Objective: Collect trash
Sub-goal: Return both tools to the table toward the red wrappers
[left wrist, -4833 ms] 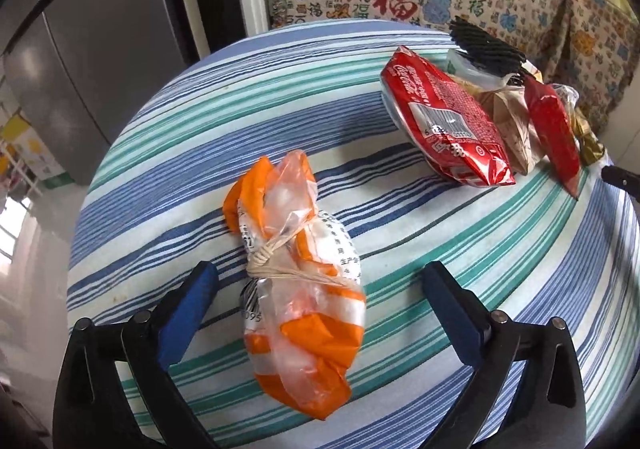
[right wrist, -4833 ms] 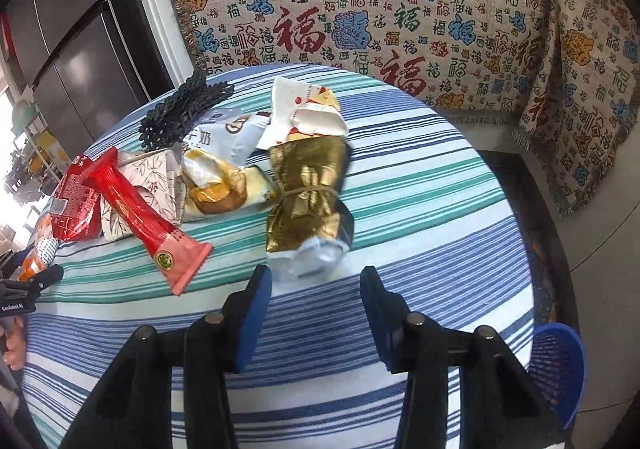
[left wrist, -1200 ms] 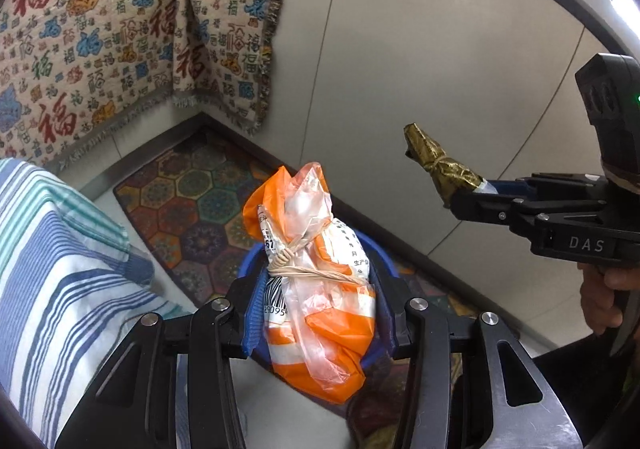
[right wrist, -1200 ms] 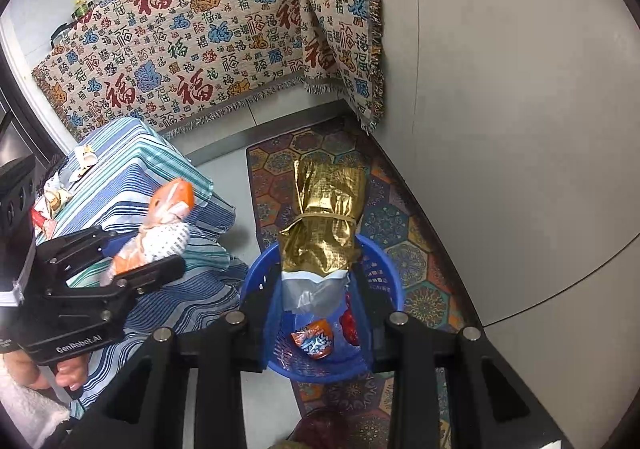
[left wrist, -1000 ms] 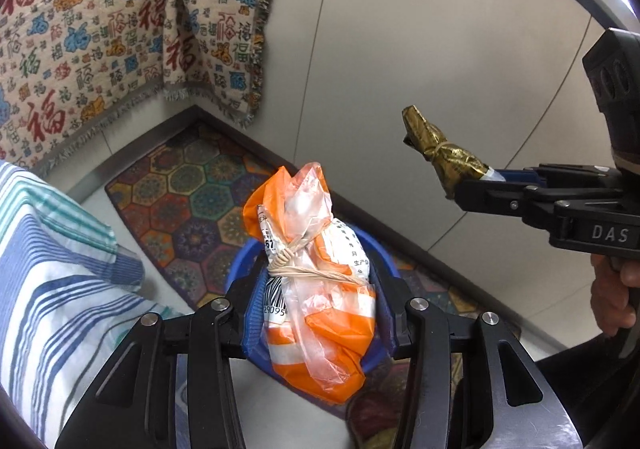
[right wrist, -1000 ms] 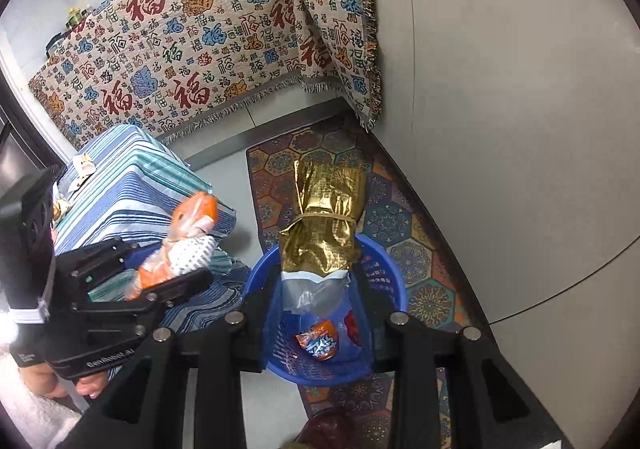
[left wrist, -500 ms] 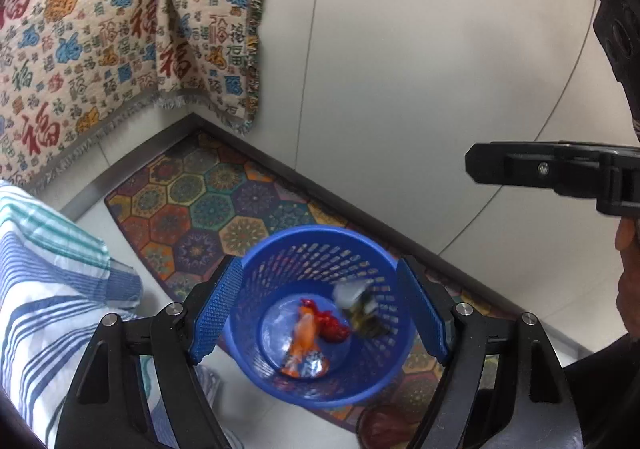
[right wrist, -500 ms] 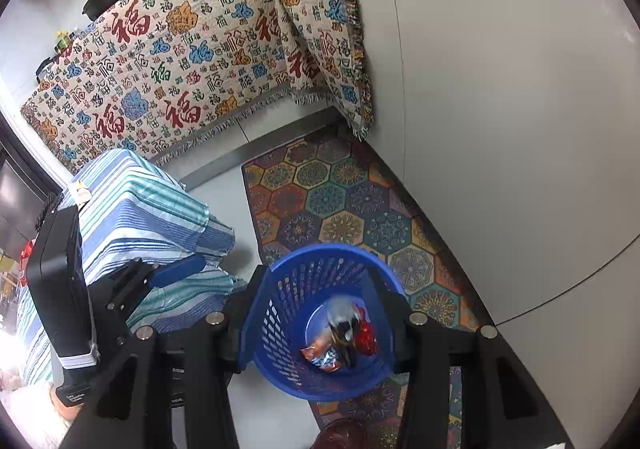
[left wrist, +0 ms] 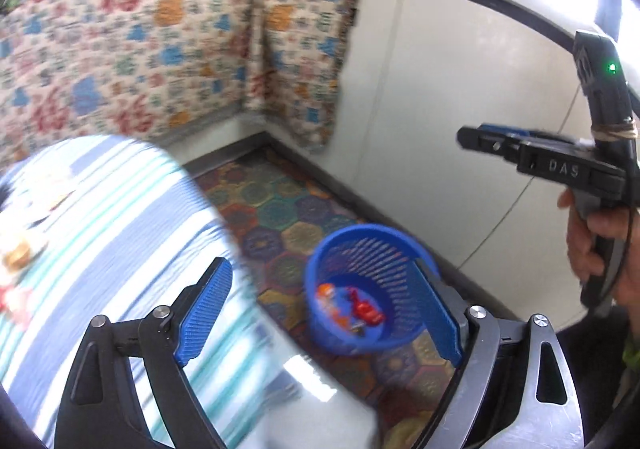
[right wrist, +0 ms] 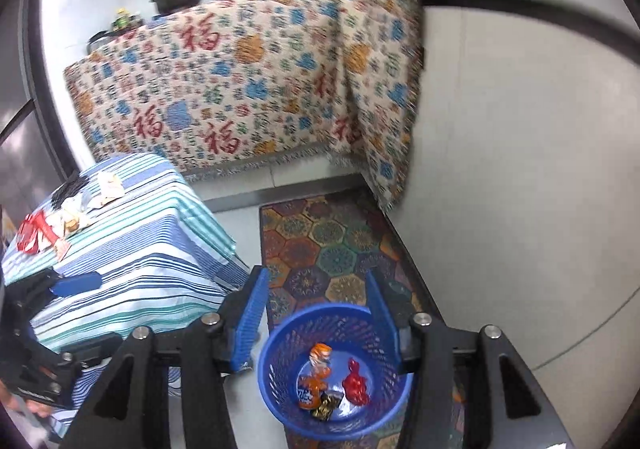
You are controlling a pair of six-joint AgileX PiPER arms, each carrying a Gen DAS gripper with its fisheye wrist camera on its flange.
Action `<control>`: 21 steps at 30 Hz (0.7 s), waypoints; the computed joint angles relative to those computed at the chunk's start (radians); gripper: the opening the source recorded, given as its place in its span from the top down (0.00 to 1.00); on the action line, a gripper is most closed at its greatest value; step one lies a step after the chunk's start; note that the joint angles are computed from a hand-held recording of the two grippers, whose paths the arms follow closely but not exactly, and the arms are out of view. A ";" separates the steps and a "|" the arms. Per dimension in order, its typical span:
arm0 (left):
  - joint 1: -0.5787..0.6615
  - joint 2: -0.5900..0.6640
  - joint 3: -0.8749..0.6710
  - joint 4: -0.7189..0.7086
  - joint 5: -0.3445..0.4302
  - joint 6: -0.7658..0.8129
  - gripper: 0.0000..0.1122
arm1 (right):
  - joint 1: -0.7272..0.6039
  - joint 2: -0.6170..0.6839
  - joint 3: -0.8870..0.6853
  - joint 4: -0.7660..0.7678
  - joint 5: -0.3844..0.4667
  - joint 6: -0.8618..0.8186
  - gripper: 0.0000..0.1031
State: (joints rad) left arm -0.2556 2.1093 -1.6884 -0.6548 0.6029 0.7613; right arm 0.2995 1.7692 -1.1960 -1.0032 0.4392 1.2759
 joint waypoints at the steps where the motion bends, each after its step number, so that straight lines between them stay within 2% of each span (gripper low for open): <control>1: 0.024 -0.026 0.037 0.004 -0.007 0.012 0.18 | 0.031 0.010 -0.018 -0.030 0.023 0.015 0.45; 3: 0.082 -0.067 0.102 0.019 -0.018 0.031 0.18 | 0.088 0.051 -0.076 -0.051 0.062 0.000 0.45; 7: 0.191 -0.103 0.188 0.090 -0.067 0.019 0.18 | 0.162 0.142 -0.213 0.038 0.084 -0.125 0.45; 14: 0.389 -0.073 0.186 0.153 -0.100 -0.006 0.18 | 0.242 0.346 -0.515 0.372 0.065 -0.472 0.45; 18: 0.514 -0.044 0.152 0.145 -0.108 -0.009 0.18 | 0.291 0.507 -0.771 0.550 0.143 -0.687 0.45; 21: 0.589 -0.019 0.125 0.103 -0.102 -0.001 0.18 | 0.331 0.619 -0.958 0.623 0.221 -0.783 0.45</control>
State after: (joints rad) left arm 0.3329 2.0903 -1.5636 -0.5519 0.5013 0.7606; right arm 0.6310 2.3877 -2.1543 -0.3801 0.6604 0.4927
